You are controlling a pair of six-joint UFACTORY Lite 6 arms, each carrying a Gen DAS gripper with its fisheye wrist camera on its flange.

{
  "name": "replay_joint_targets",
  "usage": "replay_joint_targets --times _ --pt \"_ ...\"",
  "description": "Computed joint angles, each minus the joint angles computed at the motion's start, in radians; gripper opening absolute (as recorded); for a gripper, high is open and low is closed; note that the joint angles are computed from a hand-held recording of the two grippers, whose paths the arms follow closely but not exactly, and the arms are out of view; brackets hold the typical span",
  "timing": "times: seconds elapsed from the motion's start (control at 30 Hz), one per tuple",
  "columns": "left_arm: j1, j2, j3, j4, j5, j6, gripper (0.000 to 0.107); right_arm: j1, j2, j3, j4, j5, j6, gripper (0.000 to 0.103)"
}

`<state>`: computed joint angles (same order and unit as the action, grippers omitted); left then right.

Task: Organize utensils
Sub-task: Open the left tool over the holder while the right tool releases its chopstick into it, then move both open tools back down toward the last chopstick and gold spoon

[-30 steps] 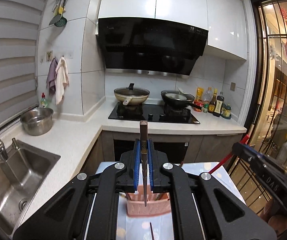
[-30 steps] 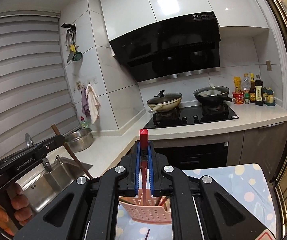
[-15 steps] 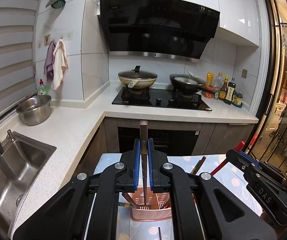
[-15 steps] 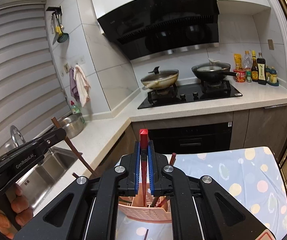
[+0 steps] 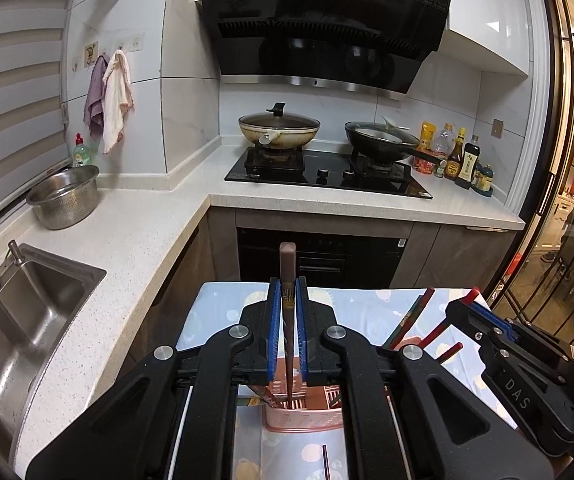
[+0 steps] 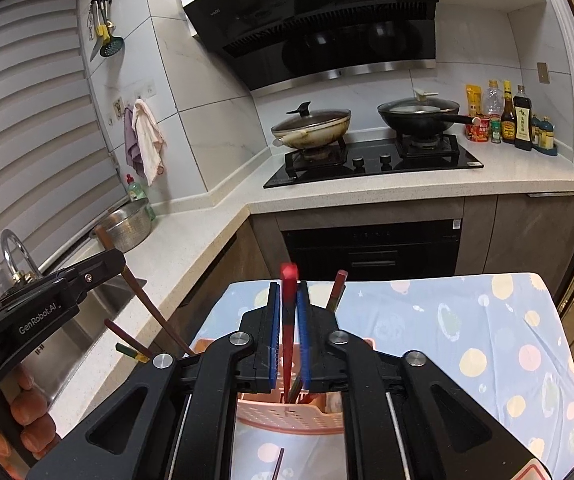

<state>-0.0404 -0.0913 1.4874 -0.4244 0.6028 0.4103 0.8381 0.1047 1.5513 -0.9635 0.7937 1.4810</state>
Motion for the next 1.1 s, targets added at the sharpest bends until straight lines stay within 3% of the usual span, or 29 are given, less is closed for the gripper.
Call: replay_joint_targets --times 0.07,0.1,0.2,0.6,1.1 --pt "0.009 -0.004 -0.006 -0.015 0.004 0.011 0.018 0.012 -0.001 -0.001 -0.021 0.023 0.017 0.028" --pt "0.013 -0.009 -0.01 -0.017 0.004 0.006 0.03 0.018 -0.005 -0.003 -0.027 0.03 0.022 0.03" --pt "0.021 -0.035 -0.032 -0.015 -0.009 0.001 0.042 0.037 -0.012 -0.006 -0.039 0.054 0.024 0.03" --pt "0.079 -0.155 -0.149 -0.071 0.027 0.071 0.043 0.154 -0.101 -0.088 -0.088 0.151 0.104 0.035" --pt "0.217 -0.529 -0.641 -0.167 0.123 0.254 0.044 0.427 -0.325 -0.496 -0.057 0.281 0.408 0.035"
